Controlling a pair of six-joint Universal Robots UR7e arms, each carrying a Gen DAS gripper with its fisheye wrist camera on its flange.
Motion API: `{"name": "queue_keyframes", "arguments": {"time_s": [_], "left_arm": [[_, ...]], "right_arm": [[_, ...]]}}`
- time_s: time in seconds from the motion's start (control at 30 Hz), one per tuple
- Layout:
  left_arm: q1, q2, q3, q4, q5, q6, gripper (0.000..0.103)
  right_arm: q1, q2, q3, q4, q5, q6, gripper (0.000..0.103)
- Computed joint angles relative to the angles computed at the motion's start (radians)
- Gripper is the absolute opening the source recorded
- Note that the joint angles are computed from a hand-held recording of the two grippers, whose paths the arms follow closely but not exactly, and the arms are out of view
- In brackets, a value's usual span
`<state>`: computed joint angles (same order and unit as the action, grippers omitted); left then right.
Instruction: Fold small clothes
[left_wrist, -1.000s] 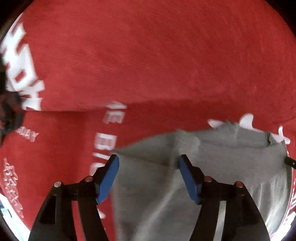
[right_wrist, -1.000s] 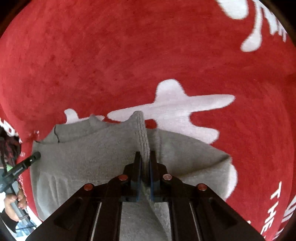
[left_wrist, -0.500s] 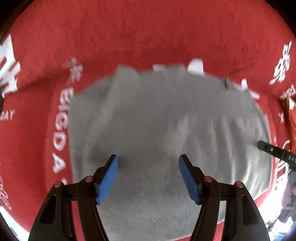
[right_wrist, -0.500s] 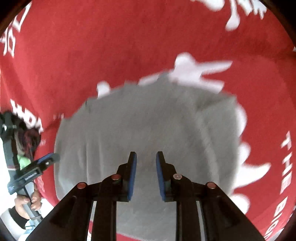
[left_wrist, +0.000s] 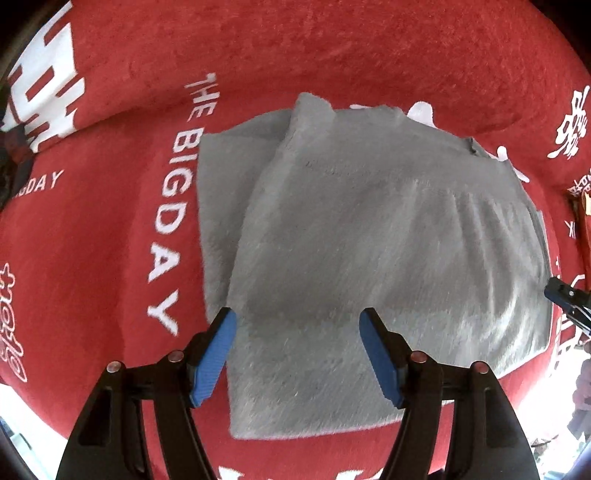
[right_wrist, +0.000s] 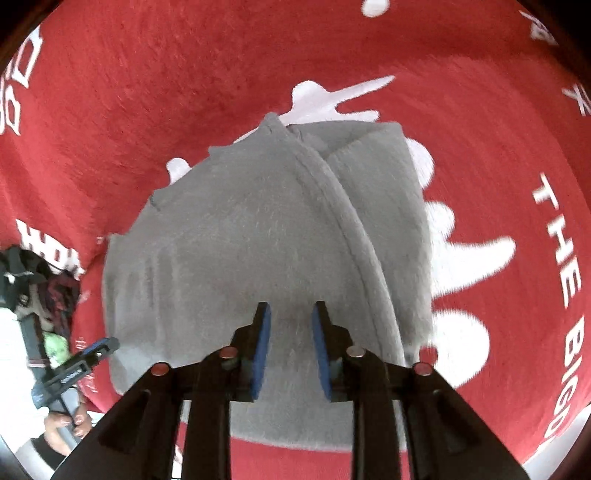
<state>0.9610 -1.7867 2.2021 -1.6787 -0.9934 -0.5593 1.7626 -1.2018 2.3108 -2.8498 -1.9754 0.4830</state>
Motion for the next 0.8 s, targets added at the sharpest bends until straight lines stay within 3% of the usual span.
{"name": "queue_keyframes", "arguments": {"time_s": [0.33,0.5,0.57,0.8], "left_arm": [[-0.016,-0.048,-0.004,0.048,-0.038,-0.008,0.07],[-0.009,-0.061,-0.013,0.076,-0.05,0.005,0.071],[-0.015,-0.08,-0.006,0.075,-0.032,0.003,0.101],[0.023,-0.142,-0.005,0.054,-0.038,0.021,0.102]], "right_arm": [[0.045,0.003,0.052,-0.077,0.061,0.145,0.04],[0.078,0.05,0.036,-0.097,0.083,0.182,0.041],[0.094,0.074,0.029,-0.109,0.099,0.198,0.045],[0.136,0.205,0.004,-0.207,0.217,0.258,0.06]]}}
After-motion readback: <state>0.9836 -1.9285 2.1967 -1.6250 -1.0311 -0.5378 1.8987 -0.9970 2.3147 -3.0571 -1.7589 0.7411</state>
